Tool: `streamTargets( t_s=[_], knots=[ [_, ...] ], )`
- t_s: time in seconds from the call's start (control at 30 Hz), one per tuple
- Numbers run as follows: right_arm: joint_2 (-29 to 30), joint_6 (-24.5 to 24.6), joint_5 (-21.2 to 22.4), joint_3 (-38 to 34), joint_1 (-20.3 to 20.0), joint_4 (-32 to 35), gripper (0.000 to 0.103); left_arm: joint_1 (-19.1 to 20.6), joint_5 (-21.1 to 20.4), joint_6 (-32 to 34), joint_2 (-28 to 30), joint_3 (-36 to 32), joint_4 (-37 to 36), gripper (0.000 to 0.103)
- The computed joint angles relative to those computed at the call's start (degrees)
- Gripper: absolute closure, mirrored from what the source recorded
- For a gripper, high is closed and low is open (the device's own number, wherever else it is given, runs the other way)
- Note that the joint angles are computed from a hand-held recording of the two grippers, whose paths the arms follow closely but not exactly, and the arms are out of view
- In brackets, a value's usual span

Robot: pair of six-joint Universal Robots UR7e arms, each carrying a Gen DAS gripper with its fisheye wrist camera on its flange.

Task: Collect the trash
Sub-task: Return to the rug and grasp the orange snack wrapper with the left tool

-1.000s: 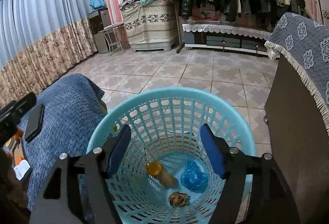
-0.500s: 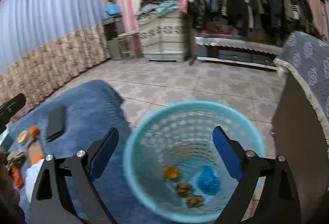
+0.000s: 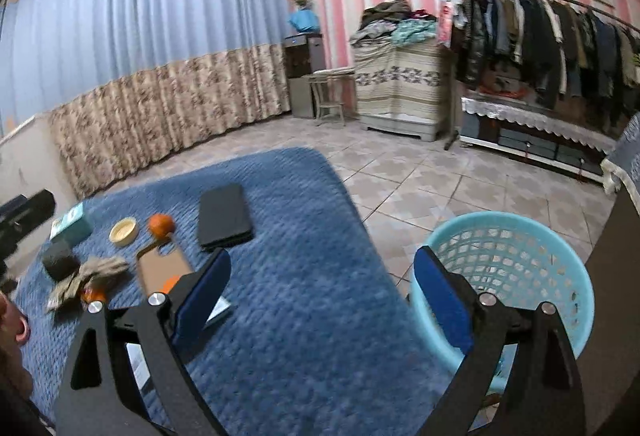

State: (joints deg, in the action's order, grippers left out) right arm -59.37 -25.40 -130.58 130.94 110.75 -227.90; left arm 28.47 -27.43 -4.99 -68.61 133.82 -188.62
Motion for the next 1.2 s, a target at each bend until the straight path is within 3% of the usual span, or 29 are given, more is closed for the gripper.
streamTargets(
  t_s=[0.33, 0.6, 0.87, 1.0, 1.13, 1.2],
  knots=[
    [4.3, -2.1, -2.0, -1.0, 2.7, 1.1, 0.012, 2.9, 5.8, -7.8, -8.3, 5.7, 8.0, 0.006],
    [5.7, -1.2, -2.8, -2.5, 2.3, 4.2, 0.012, 5.9, 7.0, -12.1, -12.5, 7.9, 13.2, 0.006],
    [5.5, 1.2, -2.8, -3.1, 1.3, 7.4, 0.012, 9.3, 4.3, -15.0, -10.8, 8.3, 17.3, 0.006],
    [6.3, 1.1, -3.1, -4.0, 1.2, 9.1, 0.012, 11.1, -2.0, -16.4, -9.9, 7.5, 20.4, 0.006],
    [7.9, -0.8, -4.0, -5.0, 1.8, 9.0, 0.012, 11.6, -3.5, -17.7, -7.3, 6.3, 21.7, 0.008],
    [8.4, -1.5, -4.3, -5.4, 1.9, 9.1, 0.012, 12.2, -5.6, -16.9, -6.3, 5.5, 21.1, 0.014]
  ],
)
